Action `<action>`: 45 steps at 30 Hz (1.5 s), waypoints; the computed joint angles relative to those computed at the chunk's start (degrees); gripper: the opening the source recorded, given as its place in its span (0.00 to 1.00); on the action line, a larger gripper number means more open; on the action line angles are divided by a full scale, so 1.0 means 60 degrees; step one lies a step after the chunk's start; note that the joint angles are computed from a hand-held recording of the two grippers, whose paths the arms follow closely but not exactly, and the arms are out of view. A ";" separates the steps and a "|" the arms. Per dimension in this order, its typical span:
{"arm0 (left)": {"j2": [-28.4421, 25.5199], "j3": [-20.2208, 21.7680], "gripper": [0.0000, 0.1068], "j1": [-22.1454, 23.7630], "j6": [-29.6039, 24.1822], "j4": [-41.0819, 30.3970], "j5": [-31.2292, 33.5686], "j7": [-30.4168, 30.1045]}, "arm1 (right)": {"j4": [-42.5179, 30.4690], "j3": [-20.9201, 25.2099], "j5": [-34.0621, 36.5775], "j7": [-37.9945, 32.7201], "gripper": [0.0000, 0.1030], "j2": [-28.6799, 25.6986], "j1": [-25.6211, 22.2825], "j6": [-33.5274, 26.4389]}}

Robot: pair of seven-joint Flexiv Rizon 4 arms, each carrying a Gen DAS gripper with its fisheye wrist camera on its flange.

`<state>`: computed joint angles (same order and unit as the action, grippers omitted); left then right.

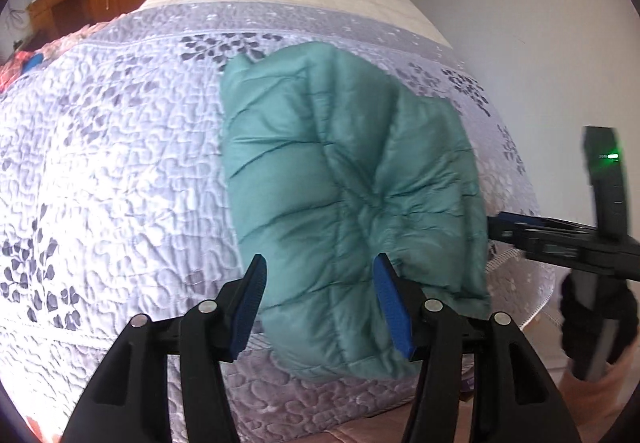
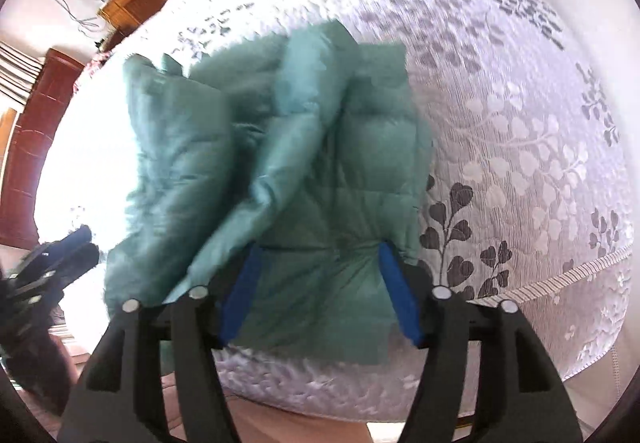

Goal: Fold large clothes

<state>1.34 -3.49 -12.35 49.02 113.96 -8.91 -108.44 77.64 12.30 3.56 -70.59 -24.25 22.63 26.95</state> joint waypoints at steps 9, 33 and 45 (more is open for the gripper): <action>0.0064 0.0106 0.52 0.0118 0.0212 0.0216 -0.0161 0.0343 | -0.0783 0.0321 0.1044 -0.0219 0.77 -0.0148 -0.0033 -0.0387; -0.0450 0.0168 0.52 0.0347 0.0074 -0.0092 -0.0055 0.0426 | -0.2987 0.0249 0.1240 -0.0082 0.53 -0.1866 0.0372 -0.1895; -0.0532 0.0058 0.52 0.0176 0.0247 -0.0333 0.0352 0.0041 | -0.2715 0.0273 0.1274 -0.0799 0.09 -0.1406 0.0241 -0.1159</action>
